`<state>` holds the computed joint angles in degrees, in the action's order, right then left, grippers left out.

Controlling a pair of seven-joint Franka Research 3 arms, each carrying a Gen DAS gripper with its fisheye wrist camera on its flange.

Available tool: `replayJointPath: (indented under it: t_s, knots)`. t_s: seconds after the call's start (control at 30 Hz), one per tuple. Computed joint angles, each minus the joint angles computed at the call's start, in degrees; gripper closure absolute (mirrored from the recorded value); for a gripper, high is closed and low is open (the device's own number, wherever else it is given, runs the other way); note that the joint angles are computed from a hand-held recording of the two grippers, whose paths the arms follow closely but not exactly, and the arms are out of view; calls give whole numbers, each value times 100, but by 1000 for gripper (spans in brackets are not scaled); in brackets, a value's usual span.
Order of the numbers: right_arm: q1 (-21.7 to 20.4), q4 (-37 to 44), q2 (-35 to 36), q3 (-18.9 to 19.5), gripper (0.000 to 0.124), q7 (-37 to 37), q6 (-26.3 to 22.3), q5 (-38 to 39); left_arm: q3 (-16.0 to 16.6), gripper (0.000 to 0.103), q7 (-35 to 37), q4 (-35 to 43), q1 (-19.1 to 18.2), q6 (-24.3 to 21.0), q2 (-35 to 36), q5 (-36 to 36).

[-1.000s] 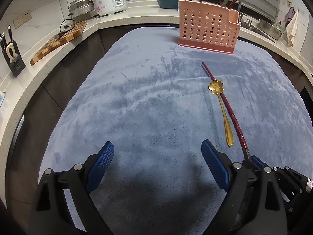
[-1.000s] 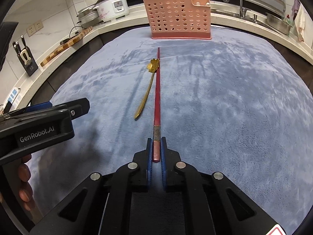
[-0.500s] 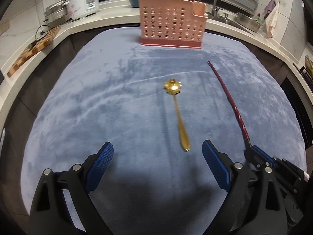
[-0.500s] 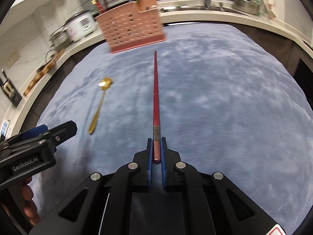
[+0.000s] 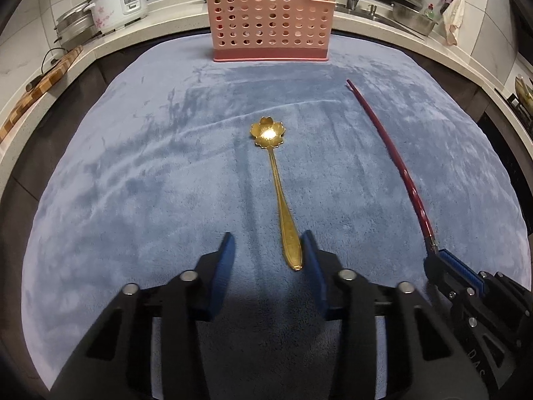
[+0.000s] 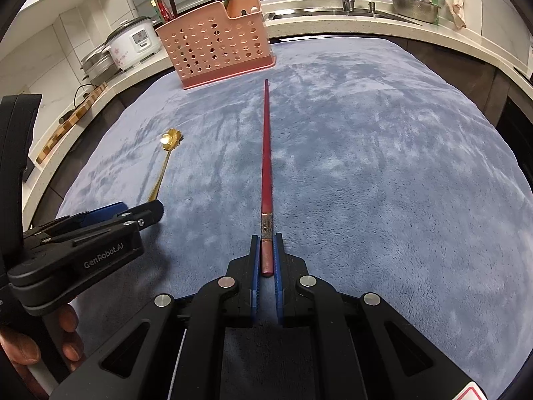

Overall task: Organize utensils
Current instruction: 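Grasp the gold spoon with the left tool while the right tool holds the chopstick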

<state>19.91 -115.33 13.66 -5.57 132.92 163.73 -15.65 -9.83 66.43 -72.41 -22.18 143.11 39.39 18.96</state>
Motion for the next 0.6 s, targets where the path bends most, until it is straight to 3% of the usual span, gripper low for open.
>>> replayJointPath:
  t_s: [0.13, 0.6]
  knots:
    - [25, 33, 1, -18, 117, 9, -39, -71, -48, 93, 107, -32, 39, 27, -37, -37]
    - [62, -51, -367, -128, 117, 637, 95, -1172, -56, 97, -29, -563, 141, 474, -615, -49]
